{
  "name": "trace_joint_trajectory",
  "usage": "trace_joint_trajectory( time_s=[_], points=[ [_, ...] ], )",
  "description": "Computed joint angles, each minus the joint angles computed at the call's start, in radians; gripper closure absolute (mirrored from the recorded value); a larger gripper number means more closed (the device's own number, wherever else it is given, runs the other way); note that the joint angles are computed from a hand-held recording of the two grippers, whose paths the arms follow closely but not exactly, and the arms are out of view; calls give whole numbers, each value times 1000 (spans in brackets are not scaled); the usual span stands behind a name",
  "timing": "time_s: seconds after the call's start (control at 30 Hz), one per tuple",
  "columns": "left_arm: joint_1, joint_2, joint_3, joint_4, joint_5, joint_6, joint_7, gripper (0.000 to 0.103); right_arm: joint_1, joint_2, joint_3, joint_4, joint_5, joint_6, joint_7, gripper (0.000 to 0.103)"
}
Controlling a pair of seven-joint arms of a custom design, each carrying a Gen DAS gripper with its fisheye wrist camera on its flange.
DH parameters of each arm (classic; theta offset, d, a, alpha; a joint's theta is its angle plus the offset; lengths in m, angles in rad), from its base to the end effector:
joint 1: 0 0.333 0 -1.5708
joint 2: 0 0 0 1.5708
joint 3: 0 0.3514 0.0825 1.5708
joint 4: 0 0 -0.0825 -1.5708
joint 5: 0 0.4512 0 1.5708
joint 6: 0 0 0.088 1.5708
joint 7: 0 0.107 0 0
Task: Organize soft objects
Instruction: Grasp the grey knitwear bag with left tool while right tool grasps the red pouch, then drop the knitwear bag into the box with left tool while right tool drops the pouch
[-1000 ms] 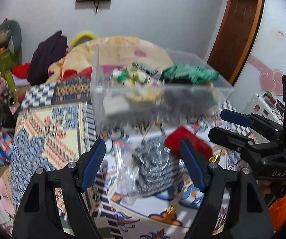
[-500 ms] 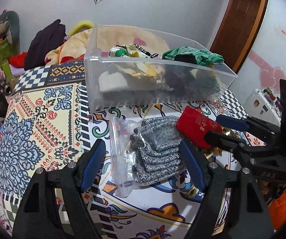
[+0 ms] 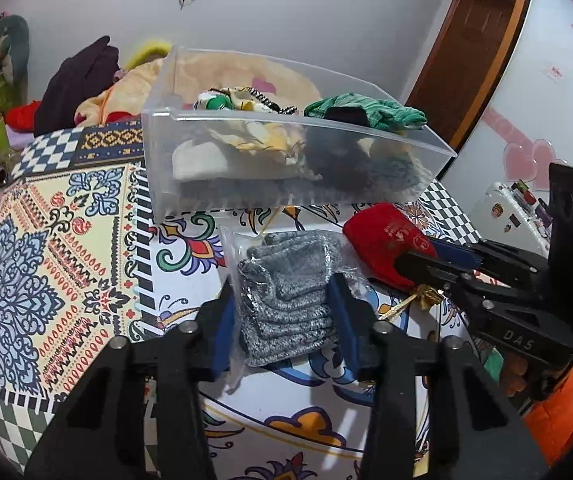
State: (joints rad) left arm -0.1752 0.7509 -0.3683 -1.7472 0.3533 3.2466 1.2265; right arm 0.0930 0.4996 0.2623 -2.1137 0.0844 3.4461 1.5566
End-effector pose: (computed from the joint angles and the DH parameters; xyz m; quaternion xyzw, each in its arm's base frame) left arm 0.6705 -0.3899 0.2382 -0.5181 0.7567 -0.3883 0.0903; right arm 0.6433 0.2161 0.2559 -0.7027 0.5801 -0.1902 0.3654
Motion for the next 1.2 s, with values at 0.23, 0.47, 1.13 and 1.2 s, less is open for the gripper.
trace_joint_trajectory(
  time_s=[0.23,0.47,1.13,1.2],
  points=[
    [-21,-35,28,-30,1,36,-27,78,-41,-30,26,-42,-49,57,37,84],
    [-69,-92,96,-76,8,112,-60,80,-13,-74,-14,-79,-84,120,77,85],
    [-283,-117,348,28,-168,192,-37,79,116,-101,-146,4,25,214,-11,84],
    [-296,-106,360,56,-185,182,-29,79,140,-84,-160,37,63,204,-48,84]
  ],
)
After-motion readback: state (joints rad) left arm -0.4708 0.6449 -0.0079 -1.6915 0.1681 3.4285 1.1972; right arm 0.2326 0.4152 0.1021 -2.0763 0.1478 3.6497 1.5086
